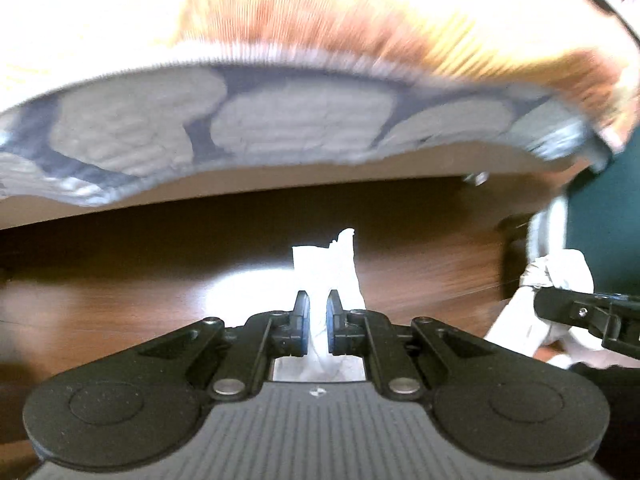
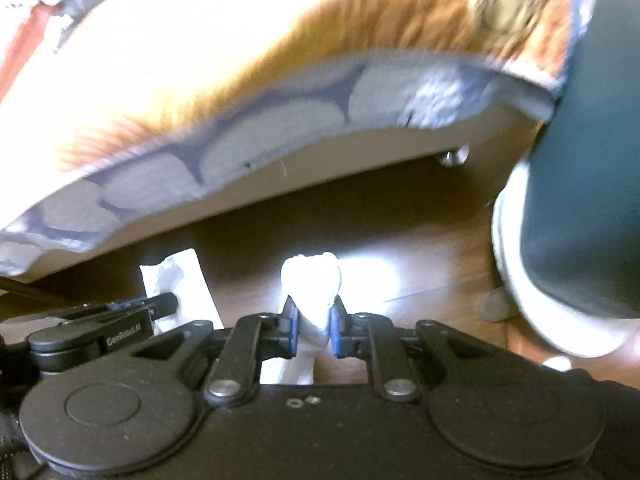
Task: Collect trash
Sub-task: 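Lift both white tissues and carry them over the wastebasket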
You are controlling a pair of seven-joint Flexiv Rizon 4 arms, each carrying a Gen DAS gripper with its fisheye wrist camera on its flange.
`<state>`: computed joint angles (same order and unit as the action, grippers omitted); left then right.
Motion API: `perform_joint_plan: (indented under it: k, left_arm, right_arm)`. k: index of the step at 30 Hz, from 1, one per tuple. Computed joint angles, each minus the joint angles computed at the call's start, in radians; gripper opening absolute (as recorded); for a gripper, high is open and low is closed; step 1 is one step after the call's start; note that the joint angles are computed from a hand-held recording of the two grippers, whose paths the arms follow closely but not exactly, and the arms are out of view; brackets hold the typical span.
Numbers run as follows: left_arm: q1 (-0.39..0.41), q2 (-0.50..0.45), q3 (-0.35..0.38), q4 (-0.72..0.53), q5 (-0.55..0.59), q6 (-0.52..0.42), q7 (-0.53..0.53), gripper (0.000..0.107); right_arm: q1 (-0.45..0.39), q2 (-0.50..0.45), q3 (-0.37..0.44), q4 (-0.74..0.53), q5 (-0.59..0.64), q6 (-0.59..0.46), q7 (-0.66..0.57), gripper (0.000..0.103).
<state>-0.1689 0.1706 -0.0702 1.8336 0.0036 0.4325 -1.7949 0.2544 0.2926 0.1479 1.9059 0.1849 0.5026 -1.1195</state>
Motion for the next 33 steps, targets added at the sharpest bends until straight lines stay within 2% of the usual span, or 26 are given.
perform_joint_plan:
  k: [4, 9, 16, 20, 24, 33]
  left_arm:
    - [-0.006, 0.067, 0.006, -0.030, -0.041, -0.028, 0.020, 0.008]
    - [0.000, 0.099, -0.004, -0.119, -0.085, -0.068, 0.029, 0.008]
    - [-0.025, 0.090, -0.048, -0.207, -0.092, -0.007, 0.036, 0.008]
    - [-0.044, 0.053, -0.073, -0.285, -0.086, 0.024, 0.046, 0.008]
    - [-0.060, -0.009, -0.111, -0.422, -0.051, 0.002, 0.044, 0.008]
    - [-0.165, -0.219, -0.169, -0.750, 0.059, -0.052, 0.058, 0.008]
  right_arm:
    - [-0.011, 0.085, -0.024, -0.042, 0.003, -0.053, -0.023, 0.015]
    - [-0.036, 0.169, -0.044, -0.065, -0.010, -0.075, -0.047, 0.015]
    - [-0.065, 0.241, -0.087, -0.131, -0.032, -0.091, -0.085, 0.015]
    - [-0.078, 0.245, -0.109, -0.180, -0.044, -0.092, -0.118, 0.015]
    - [-0.092, 0.240, -0.131, -0.228, -0.059, -0.078, -0.166, 0.015]
    - [-0.158, 0.215, -0.190, -0.280, -0.086, -0.059, -0.257, 0.015]
